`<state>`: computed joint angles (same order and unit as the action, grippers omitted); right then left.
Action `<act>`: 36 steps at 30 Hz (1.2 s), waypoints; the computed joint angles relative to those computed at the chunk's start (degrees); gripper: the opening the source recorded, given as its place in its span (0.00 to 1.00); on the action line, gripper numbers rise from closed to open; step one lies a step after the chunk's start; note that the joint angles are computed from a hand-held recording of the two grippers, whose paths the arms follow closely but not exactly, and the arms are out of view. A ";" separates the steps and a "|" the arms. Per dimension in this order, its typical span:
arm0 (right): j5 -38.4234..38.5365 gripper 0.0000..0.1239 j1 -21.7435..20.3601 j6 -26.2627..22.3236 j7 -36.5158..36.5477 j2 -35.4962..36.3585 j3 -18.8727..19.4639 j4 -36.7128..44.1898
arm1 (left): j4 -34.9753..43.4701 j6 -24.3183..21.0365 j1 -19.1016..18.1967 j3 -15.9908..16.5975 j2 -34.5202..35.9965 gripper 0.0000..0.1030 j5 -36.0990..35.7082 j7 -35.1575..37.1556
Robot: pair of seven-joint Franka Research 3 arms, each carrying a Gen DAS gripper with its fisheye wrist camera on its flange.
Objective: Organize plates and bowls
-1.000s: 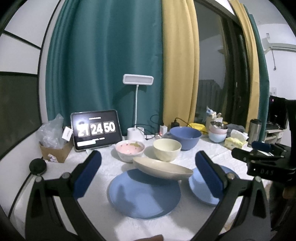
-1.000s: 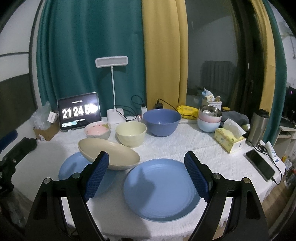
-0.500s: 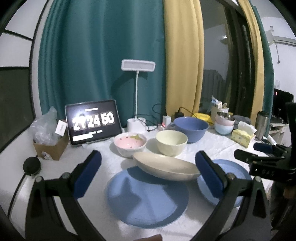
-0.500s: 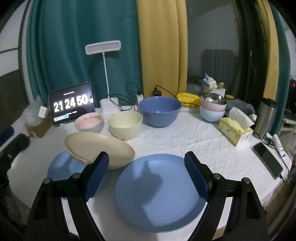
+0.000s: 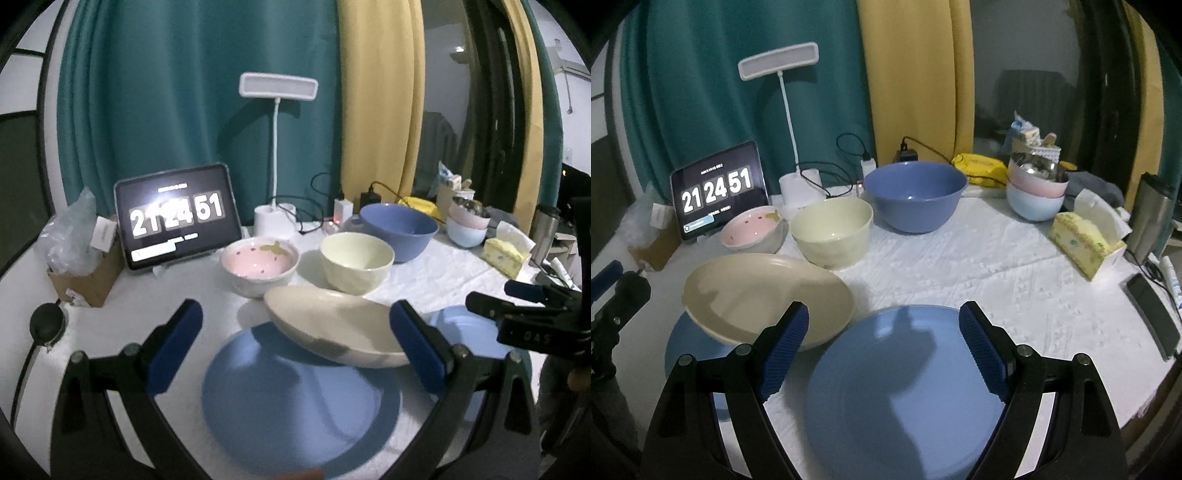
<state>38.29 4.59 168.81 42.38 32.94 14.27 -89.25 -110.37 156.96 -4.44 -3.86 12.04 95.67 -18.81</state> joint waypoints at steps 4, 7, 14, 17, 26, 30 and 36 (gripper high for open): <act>-3.09 0.70 2.14 -3.75 3.73 3.26 -2.52 4.70 | 2.53 1.10 0.35 0.50 2.62 0.99 -3.00 3.17; -5.23 0.70 3.00 -6.76 5.85 5.50 -3.46 8.15 | 4.07 1.82 0.26 1.23 4.22 0.99 -4.98 5.19; -9.56 0.70 4.65 -12.20 10.25 10.66 -5.11 16.08 | 7.14 3.34 -0.21 3.01 7.46 0.99 -9.82 9.70; -11.15 0.70 5.31 -14.30 12.13 12.90 -5.64 19.78 | 8.16 3.93 -0.58 3.80 8.58 0.99 -11.86 11.63; -13.87 0.69 5.98 -26.55 18.10 22.16 -6.07 35.56 | 10.46 7.09 -0.96 5.94 11.84 0.98 -20.20 18.67; -15.02 0.68 6.30 -31.46 19.94 26.32 -6.10 42.66 | 11.21 7.69 -1.80 7.22 12.89 0.97 -22.29 20.32; -17.20 0.60 7.09 -37.14 22.70 32.42 -6.51 53.10 | 11.72 8.59 -2.62 8.35 13.93 0.82 -26.19 23.52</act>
